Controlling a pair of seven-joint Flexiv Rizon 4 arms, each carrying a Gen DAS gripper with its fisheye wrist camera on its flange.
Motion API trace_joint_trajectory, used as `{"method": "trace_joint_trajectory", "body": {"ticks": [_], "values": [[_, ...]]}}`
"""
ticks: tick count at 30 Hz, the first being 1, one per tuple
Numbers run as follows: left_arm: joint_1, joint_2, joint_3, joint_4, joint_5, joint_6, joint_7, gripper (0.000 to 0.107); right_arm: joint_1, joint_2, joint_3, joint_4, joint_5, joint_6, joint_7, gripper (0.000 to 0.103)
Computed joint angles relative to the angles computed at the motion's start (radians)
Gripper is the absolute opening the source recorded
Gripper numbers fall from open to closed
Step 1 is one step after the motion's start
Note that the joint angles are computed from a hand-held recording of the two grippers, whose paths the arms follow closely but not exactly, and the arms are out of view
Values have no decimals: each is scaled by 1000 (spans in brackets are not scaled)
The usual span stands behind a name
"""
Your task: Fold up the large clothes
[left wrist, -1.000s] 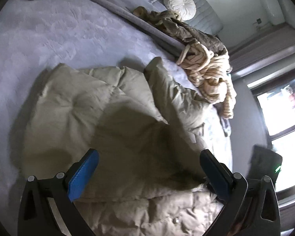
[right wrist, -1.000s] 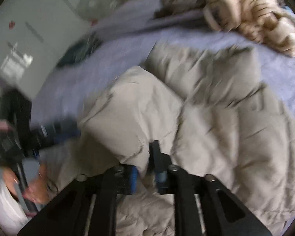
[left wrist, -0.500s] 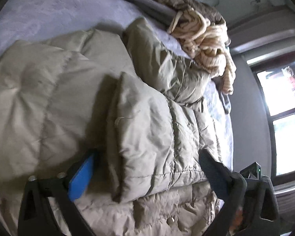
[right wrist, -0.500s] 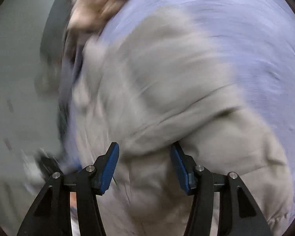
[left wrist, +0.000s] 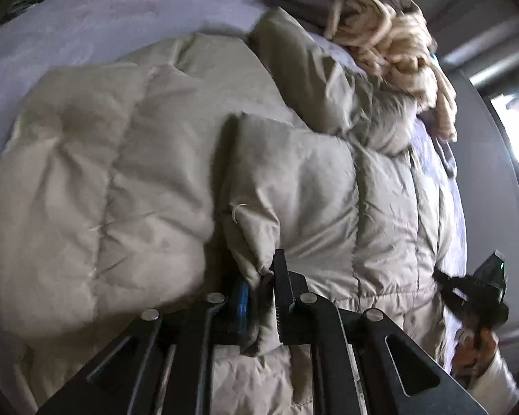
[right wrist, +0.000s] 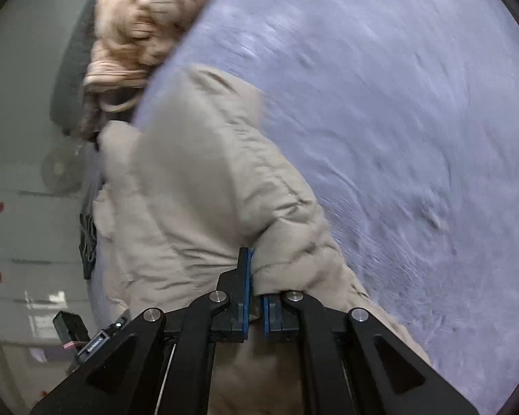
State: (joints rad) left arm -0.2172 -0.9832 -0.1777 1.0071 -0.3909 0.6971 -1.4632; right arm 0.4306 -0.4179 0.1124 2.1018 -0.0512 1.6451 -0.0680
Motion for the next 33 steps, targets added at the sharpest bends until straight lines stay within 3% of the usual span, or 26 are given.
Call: {"method": "trace_joint_trajectory", "body": {"ticks": [2, 5, 7, 10, 12, 15, 18, 21, 24, 28, 33], "values": [[-22, 27, 49, 14, 53, 26, -25, 16, -30, 7, 34, 10, 17, 18, -4, 10], [-35, 62, 90, 29, 122, 63, -38, 16, -147, 63, 169, -7, 10, -125, -98, 16], [-24, 75, 80, 35, 129, 87, -27, 16, -105, 118, 123, -5, -44, -195, -130, 17], [-4, 71, 39, 21, 98, 114, 3, 16, 18, 198, -57, 51, -269, -224, -18, 16], [-14, 53, 31, -13, 88, 109, 5, 16, 19, 193, -104, 46, -358, -219, 51, 17], [-61, -21, 68, -142, 122, 40, -28, 16, -31, 122, -96, -8, -362, -166, 39, 17], [-102, -90, 129, -250, 188, -32, -95, 16, -89, 8, -24, -156, -293, -235, -78, 16], [-94, -132, 113, -281, 191, -32, -122, 16, -102, -44, 6, -215, -235, -327, -153, 12], [-93, -152, 106, -313, 196, -42, -115, 16, -99, -85, -5, -227, -198, -319, -189, 7], [-94, -135, 108, -294, 206, -37, -116, 16, -70, -75, -39, -215, -199, -324, -194, 7], [-89, -29, 116, -153, 233, 14, -118, 16, -6, 27, -74, -163, -307, -463, -179, 12]]}}
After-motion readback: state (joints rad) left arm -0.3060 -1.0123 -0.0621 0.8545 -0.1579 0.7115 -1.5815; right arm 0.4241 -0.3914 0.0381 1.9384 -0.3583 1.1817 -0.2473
